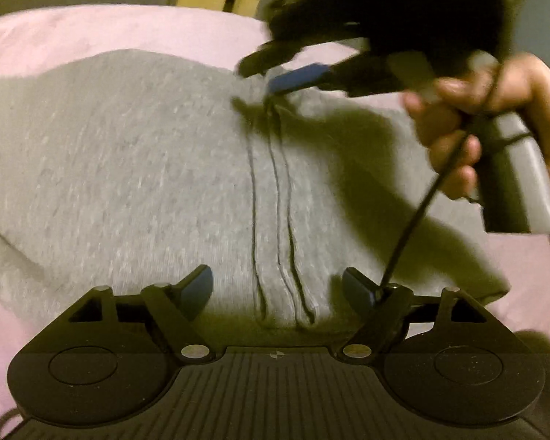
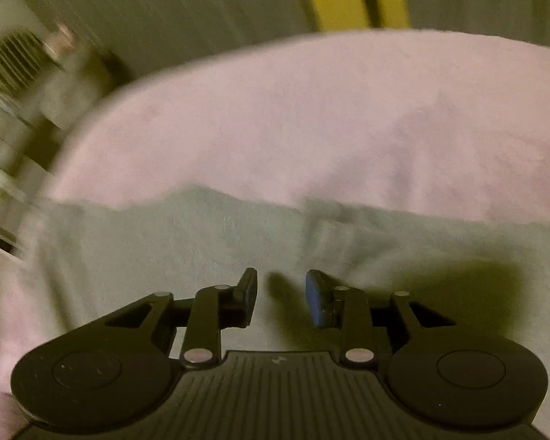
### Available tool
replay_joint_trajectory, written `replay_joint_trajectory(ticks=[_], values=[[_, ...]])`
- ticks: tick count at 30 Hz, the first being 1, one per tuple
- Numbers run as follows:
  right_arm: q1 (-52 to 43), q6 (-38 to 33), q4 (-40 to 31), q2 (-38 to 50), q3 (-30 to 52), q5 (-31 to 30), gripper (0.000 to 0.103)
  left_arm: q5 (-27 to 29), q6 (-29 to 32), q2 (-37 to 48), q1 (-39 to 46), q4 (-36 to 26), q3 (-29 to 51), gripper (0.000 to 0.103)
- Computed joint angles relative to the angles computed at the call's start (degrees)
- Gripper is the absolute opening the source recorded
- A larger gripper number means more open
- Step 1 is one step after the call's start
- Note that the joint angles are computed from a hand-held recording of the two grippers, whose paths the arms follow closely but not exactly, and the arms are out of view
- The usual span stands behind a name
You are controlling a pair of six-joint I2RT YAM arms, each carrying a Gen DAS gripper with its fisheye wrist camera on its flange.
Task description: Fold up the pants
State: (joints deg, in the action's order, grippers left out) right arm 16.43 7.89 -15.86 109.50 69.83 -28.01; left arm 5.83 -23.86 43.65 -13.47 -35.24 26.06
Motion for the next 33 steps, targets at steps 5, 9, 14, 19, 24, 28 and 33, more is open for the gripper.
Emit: replay_joint_trajectory(ticks=[5, 9, 14, 19, 24, 28, 33], values=[[-1.12, -1.49, -5.05, -4.93, -3.95, 3.67, 0.030, 3.25, 1.13, -2.85, 7.21, -1.71, -0.74, 0.067], [-1.81, -1.76, -3.76, -9.93, -12.39, 4.13, 0.030, -0.28, 0.57, -7.11, 11.22, -4.86, -0.61, 0.069], [-0.31, 0.73, -3.35, -11.90, -16.34, 4.87, 0.032, -3.98, 0.48, -10.64, 16.23, -9.22, 0.73, 0.073], [6.70, 2.66, 0.24, -13.14, -18.62, 13.62, 0.049, -6.28, 6.23, -15.24, 20.92, -14.35, 2.77, 0.083], [10.85, 0.23, 3.80, -14.44, -21.54, 21.11, 0.037, -1.46, 6.41, -12.91, 24.59, -12.15, 1.84, 0.083], [9.03, 1.06, 1.65, -15.24, -20.58, 18.49, 0.019, -1.92, 5.80, -11.82, 23.62, -9.47, 0.30, 0.083], [9.01, 2.95, 0.71, -14.80, -20.42, 8.50, 0.000, 1.73, 6.71, -11.47, 27.75, -9.02, -0.17, 0.084]])
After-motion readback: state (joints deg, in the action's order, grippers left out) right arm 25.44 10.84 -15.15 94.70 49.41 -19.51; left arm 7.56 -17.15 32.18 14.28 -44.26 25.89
